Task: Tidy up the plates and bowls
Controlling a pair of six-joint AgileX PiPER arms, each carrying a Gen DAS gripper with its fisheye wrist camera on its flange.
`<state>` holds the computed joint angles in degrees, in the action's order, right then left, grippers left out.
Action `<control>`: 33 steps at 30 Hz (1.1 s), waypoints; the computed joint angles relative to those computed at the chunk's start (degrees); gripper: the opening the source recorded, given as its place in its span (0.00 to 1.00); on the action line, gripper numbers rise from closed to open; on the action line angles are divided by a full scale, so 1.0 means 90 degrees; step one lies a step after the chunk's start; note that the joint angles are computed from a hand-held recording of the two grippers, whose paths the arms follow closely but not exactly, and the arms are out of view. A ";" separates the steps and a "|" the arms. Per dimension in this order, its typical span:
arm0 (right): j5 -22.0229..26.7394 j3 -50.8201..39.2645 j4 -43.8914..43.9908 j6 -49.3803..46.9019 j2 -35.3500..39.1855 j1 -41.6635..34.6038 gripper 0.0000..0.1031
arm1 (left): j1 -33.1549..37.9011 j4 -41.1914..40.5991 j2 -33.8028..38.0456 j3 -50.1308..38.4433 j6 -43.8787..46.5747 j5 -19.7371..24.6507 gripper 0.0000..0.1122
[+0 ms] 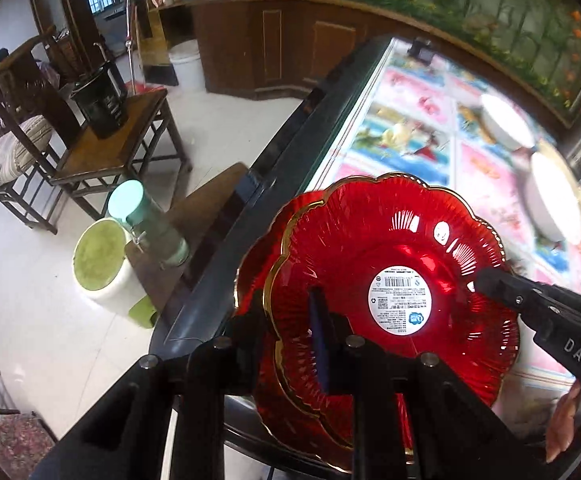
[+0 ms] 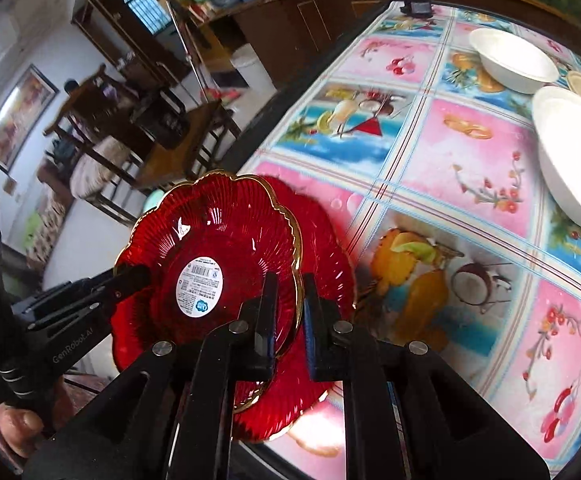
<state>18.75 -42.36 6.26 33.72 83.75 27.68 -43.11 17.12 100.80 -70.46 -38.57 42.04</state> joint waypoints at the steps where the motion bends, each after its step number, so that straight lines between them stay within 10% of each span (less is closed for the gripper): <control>1: 0.0098 -0.0136 -0.0466 0.0449 0.0178 0.0123 0.11 | -0.0009 0.0066 0.0102 -0.0051 -0.0015 0.0024 0.19; 17: 0.1008 -0.0907 -0.1686 0.1304 0.0978 0.0373 0.17 | -0.0024 0.0274 0.0317 -0.0046 -0.0016 0.0108 0.20; 26: 0.2040 -0.1417 -0.2491 0.1567 0.0937 0.0715 0.17 | -0.0589 0.1885 0.0243 -0.0172 -0.1228 0.0821 0.24; 33: 0.1244 -0.0603 -0.2137 0.1423 -0.0036 0.0306 0.17 | -0.0752 0.2564 -0.0306 0.0198 -0.2290 0.0774 0.24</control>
<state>29.94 -47.79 -12.97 46.53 83.43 30.43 -49.88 40.20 98.05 -68.67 -59.18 49.01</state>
